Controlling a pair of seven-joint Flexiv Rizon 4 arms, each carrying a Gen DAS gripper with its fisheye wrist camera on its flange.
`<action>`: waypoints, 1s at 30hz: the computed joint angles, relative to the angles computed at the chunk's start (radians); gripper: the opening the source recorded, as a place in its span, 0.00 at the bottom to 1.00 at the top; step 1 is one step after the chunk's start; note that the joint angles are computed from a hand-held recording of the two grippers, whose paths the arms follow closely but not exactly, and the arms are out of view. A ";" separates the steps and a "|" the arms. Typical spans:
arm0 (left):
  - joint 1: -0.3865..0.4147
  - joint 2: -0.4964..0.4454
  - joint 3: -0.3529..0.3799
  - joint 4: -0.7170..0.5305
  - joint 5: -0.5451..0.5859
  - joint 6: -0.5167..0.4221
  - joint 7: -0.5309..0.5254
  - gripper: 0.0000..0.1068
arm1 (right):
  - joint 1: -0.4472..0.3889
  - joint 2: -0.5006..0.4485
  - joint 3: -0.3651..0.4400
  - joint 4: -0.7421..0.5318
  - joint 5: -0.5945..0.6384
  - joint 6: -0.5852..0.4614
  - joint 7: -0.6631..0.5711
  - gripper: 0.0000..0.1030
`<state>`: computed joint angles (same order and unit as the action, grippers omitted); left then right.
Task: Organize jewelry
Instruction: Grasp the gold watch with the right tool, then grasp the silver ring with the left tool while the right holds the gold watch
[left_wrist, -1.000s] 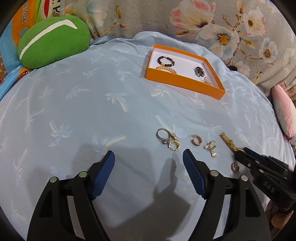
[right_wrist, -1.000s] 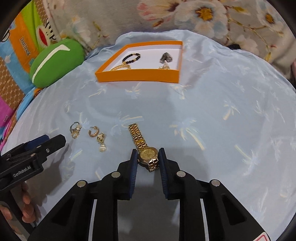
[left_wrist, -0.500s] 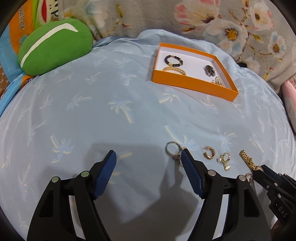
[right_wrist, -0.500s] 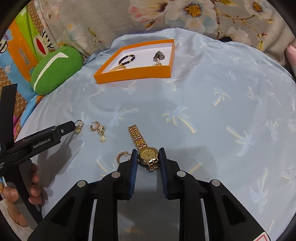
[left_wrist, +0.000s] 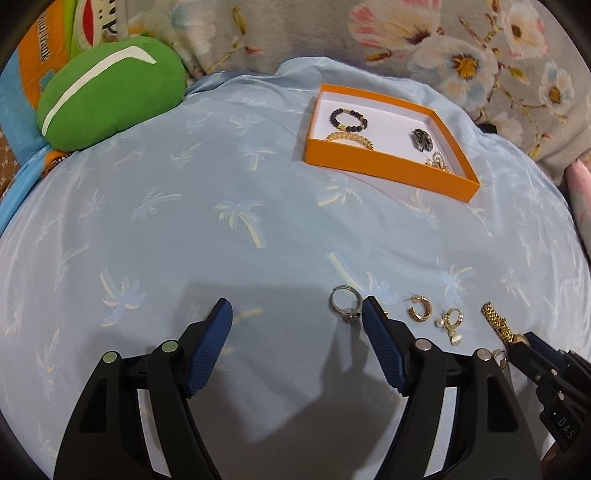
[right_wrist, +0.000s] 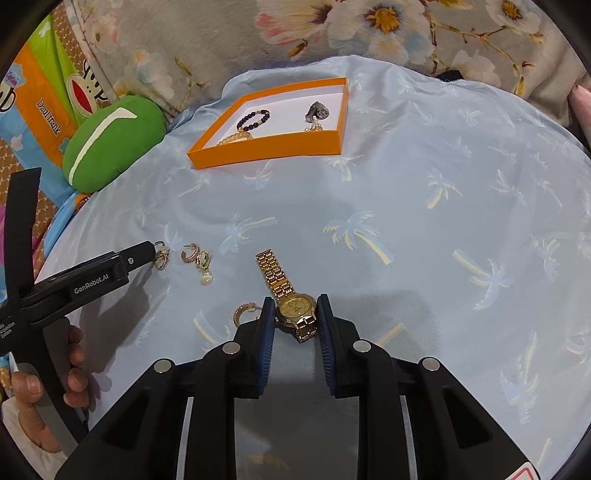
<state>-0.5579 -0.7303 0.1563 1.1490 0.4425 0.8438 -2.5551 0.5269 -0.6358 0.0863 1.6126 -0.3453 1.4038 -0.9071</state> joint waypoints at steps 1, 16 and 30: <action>0.001 -0.003 -0.005 -0.006 0.000 -0.002 0.014 0.66 | 0.000 0.000 0.000 0.000 0.000 0.000 0.000 0.21; -0.016 -0.028 0.006 -0.078 0.035 -0.134 0.009 0.55 | 0.001 0.000 -0.001 0.001 0.002 0.003 -0.001 0.21; 0.016 0.021 -0.007 0.028 0.025 0.012 -0.015 0.19 | 0.006 0.000 -0.009 0.003 -0.002 0.004 0.002 0.21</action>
